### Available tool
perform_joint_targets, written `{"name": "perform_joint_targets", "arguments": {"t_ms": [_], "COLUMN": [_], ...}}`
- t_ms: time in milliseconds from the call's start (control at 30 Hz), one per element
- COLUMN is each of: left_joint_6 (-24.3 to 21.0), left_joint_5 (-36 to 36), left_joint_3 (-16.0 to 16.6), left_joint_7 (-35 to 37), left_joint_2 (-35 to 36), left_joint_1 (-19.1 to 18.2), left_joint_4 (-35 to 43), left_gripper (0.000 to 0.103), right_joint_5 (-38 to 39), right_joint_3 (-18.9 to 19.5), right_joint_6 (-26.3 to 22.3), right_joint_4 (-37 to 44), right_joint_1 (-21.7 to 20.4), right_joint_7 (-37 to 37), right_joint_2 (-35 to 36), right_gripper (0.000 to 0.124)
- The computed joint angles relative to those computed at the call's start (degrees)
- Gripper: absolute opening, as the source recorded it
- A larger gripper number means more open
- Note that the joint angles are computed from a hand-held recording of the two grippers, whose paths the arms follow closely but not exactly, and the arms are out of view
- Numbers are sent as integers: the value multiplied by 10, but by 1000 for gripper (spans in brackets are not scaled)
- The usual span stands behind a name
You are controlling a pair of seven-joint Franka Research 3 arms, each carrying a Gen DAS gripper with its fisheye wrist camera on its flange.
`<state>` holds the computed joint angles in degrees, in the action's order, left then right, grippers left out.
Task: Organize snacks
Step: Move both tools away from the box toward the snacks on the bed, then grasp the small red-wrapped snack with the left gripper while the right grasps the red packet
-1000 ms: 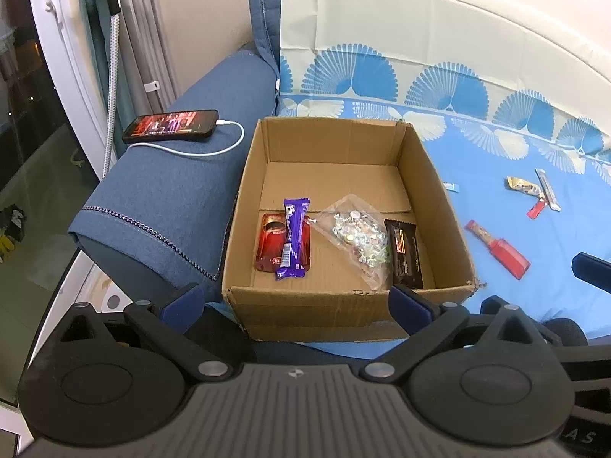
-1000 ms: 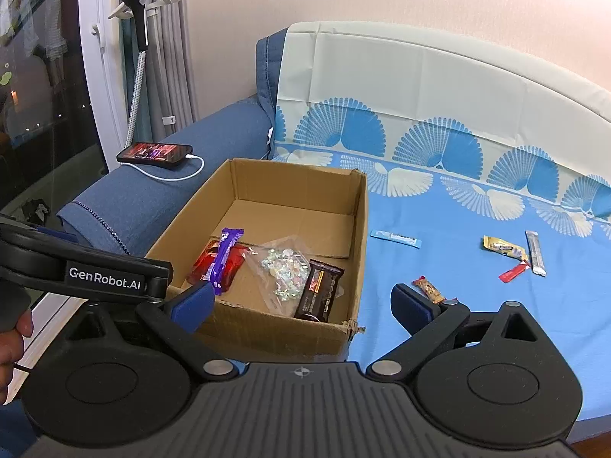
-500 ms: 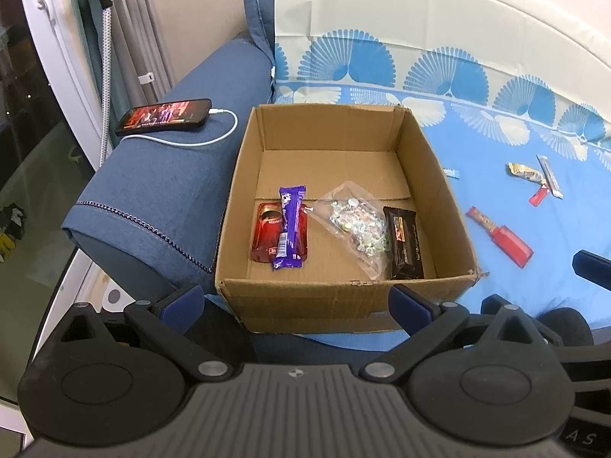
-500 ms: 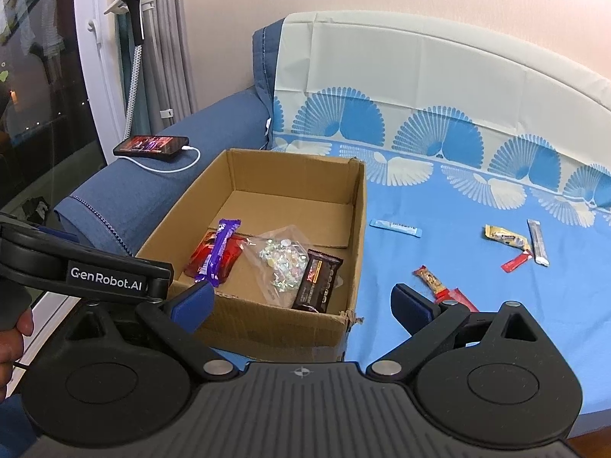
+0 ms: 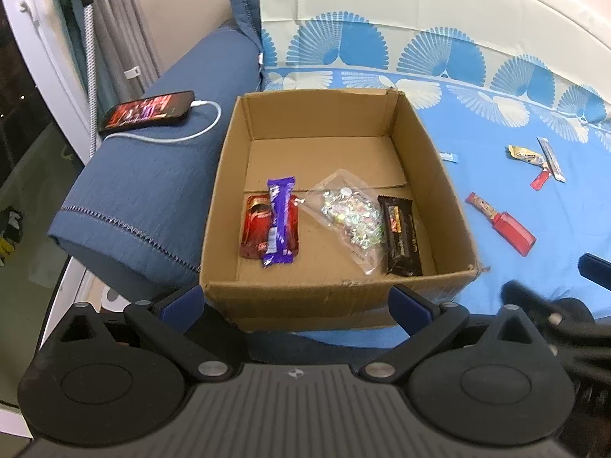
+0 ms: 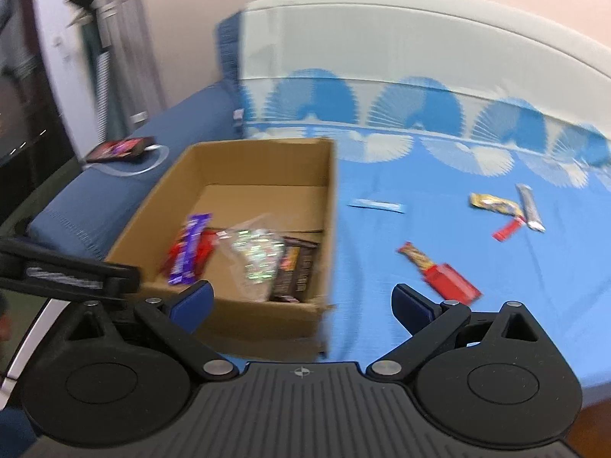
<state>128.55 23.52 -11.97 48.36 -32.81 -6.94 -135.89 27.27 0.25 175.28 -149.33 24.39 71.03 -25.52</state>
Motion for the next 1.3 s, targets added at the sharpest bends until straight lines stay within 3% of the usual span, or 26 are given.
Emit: {"name": "perform_joint_targets", "arguments": {"t_ms": [300,433,600,700,800,900,933,1000,1067,1167,1300], "left_joint_6": [2,-11,-46,-68,-86,-101,-108,-117,-135,-151,-182], "left_joint_5": [-5,-14,-7,4,18,25,25,21,11,-12,-50], "left_joint_3": [-7,-8,-12,-12,-12,-10,-8,-4,1,9,20], "left_joint_7": [21,25,17,14,15,27,31,40,52,62,74], "left_joint_2": [100,160,236,285,339,404,427,476,530,606,728], "left_joint_1": [-10,-14,-20,-27,-40,-57,-63,-75,-87,-102,-119], "left_joint_4": [96,155,235,288,345,413,437,487,547,629,771], "left_gripper": [103,103,103,103,103,103,103,103,103,103,103], "right_joint_5": [-105,-123,-120,-130,-147,-107,-90,-57,-23,-67,-90], "right_joint_3": [56,19,-2,-9,-20,9,20,41,52,-28,-63], "right_joint_6": [32,21,-65,-111,-109,-99,-88,-68,-75,-65,-79], "right_joint_4": [27,73,197,276,328,350,351,352,363,369,381], "right_joint_1": [-170,-169,-171,-172,-165,-192,-200,-220,-237,-187,-192], "right_joint_7": [80,59,10,24,45,7,-8,-48,-70,14,84], "right_joint_2": [94,168,302,378,436,463,465,466,471,478,486], "right_gripper": [100,100,99,99,93,84,70,59,57,57,57]}}
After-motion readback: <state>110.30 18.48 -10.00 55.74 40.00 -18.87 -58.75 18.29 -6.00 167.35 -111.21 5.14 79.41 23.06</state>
